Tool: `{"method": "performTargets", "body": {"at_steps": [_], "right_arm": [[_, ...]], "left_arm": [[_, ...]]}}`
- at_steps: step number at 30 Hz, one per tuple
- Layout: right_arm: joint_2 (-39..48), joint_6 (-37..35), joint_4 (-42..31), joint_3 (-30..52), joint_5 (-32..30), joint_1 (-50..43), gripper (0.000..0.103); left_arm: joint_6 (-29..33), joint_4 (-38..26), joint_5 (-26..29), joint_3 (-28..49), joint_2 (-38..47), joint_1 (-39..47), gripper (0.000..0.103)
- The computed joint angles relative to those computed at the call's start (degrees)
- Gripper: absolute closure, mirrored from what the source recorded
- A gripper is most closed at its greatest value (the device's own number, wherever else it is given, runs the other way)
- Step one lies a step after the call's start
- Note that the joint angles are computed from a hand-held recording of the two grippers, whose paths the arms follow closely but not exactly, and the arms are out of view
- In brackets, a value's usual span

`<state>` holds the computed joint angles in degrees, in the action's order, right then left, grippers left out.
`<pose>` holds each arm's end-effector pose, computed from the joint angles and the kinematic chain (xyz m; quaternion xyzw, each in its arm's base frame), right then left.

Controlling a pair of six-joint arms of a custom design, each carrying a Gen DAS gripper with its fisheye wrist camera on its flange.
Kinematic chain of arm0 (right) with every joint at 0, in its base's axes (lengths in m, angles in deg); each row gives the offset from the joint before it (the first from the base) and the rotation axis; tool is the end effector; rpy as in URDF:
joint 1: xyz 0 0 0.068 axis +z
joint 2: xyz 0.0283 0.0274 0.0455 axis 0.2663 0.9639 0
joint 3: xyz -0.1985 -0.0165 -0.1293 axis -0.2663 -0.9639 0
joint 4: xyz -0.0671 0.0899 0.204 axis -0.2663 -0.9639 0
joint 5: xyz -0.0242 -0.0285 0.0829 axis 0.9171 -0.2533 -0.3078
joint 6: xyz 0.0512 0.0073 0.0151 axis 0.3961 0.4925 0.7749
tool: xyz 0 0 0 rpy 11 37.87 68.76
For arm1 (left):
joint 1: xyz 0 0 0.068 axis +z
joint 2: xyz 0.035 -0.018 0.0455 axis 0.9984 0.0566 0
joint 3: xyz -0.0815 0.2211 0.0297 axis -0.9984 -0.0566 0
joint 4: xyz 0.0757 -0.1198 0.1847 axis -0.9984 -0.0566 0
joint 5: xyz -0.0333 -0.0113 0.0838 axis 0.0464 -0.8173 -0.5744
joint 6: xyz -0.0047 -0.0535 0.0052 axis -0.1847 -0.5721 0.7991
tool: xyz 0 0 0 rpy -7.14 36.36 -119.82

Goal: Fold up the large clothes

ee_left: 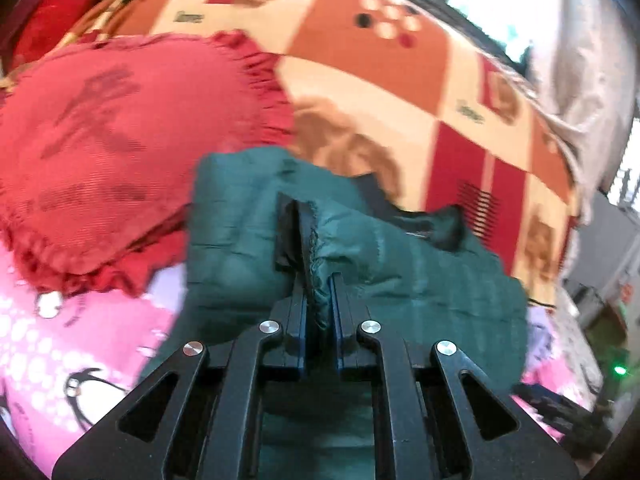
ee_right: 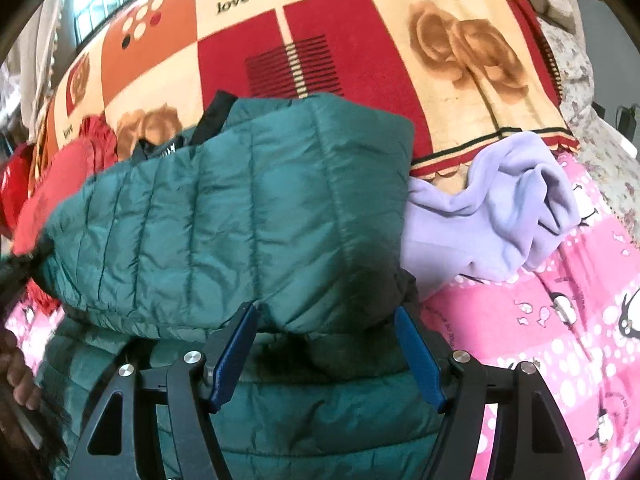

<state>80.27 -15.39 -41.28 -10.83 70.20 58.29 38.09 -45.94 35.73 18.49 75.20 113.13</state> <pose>0.1001 0.0653 0.2709 0.2074 0.9022 0.0088 0.3781 0.2619 0.1002 0.2644 0.0348 0.8632 -0.2543 0.4347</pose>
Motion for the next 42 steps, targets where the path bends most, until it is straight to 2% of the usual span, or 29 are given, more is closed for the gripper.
{"method": "performTargets", "body": {"at_steps": [3, 6, 7, 8, 10, 13, 15, 16, 17, 19, 20, 22, 23, 24, 25, 26, 29, 31, 34, 36, 38, 40, 41, 42], "right_arm": [[-2.9, 1.2, 1.0, -0.9, 0.9, 0.7, 0.034], [-1.5, -2.0, 1.0, 0.5, -4.5, -4.4, 0.034], [-0.2, -2.1, -0.3, 1.3, -4.4, -4.9, 0.034], [1.8, -1.7, -2.3, 2.5, -3.7, -5.2, 0.028], [4.8, -0.1, -6.4, 4.4, -2.7, -6.5, 0.016], [5.2, 1.5, -10.5, 6.0, -0.5, -9.7, 0.015], [3.1, 0.6, -10.9, 5.8, -1.5, -12.9, 0.015], [2.1, 0.2, -10.7, 5.5, -2.2, -14.3, 0.014], [1.6, 0.1, -10.8, 5.5, -2.8, -15.8, 0.012], [1.9, -0.5, -11.6, 5.6, -4.5, -19.8, 0.01], [1.5, -1.9, -11.1, 5.3, -5.7, -21.7, 0.01], [-0.1, -4.6, -9.7, 4.3, -8.0, -24.1, 0.01], [-0.6, -5.0, -9.5, 4.0, -8.3, -24.4, 0.01], [-0.7, -4.9, -9.4, 3.9, -8.3, -24.2, 0.01], [-0.8, -5.1, -9.2, 3.8, -8.4, -23.9, 0.01], [-0.7, -4.6, -9.1, 3.7, -8.1, -23.3, 0.01], [-0.5, -3.1, -9.2, 3.8, -7.5, -21.1, 0.01], [-1.1, -3.3, -8.5, 3.3, -7.0, -20.3, 0.01], [-1.5, -1.7, -8.8, 3.1, -3.9, -16.2, 0.01], [-2.4, -1.8, -8.0, 2.6, -2.3, -14.1, 0.01], [-3.9, -3.4, -6.1, 2.1, -0.5, -12.4, 0.01], [-7.0, -5.2, -2.8, 1.1, 3.6, -9.8, 0.01], [-7.6, -6.7, -1.4, 1.3, 3.5, -10.8, 0.01], [-7.7, -10.1, 1.1, 1.8, 0.7, -14.1, 0.01]], "left_arm": [[-1.1, 3.2, -4.3, -1.7, 0.3, -0.3, 0.094], [-1.7, 4.8, -7.7, -2.8, -0.6, -1.3, 0.094], [-1.6, 5.8, -8.6, -3.6, -1.2, -1.4, 0.094], [-1.5, 6.5, -8.8, -4.3, -1.6, -1.3, 0.094], [-0.9, 4.9, -8.2, -3.7, -0.9, -1.8, 0.094], [1.9, -2.1, -4.6, -0.1, 2.2, -1.9, 0.094], [2.6, -4.5, -4.5, 1.1, 3.1, -2.3, 0.091], [3.3, -5.5, -4.6, 1.4, 3.3, -2.4, 0.081], [3.8, -6.0, -4.4, 1.4, 3.5, -2.6, 0.063], [3.8, -7.3, -4.2, 1.5, 3.6, -3.0, 0.038], [3.6, -7.4, -4.3, 1.2, 3.8, -3.3, 0.037], [4.4, -6.4, -5.4, 0.0, 3.1, -4.2, 0.038], [5.0, -5.5, -6.1, -0.9, 2.3, -4.5, 0.062], [5.6, -5.4, -6.8, -1.2, 1.8, -4.7, 0.081], [5.3, -5.0, -7.6, -1.1, 1.6, -5.1, 0.092], [4.7, -3.5, -7.8, -2.0, 0.4, -4.8, 0.095], [0.9, 5.8, -9.9, -6.8, -5.9, -2.5, 0.096], [-0.8, 9.3, -11.0, -8.0, -7.2, -1.4, 0.096], [-1.5, 8.6, -14.5, -6.4, -3.9, -2.4, 0.094], [-1.5, 2.8, -13.8, -1.5, 2.1, -3.2, 0.085], [-3.0, -0.4, -12.8, 1.1, 4.4, -2.4, 0.07], [-5.4, -1.1, -10.6, 1.2, 3.8, -0.6, 0.069], [-7.1, -0.3, -9.1, 0.8, 2.7, 0.8, 0.069], [-9.0, 1.9, -8.6, -0.6, 0.8, 2.1, 0.069]]}}
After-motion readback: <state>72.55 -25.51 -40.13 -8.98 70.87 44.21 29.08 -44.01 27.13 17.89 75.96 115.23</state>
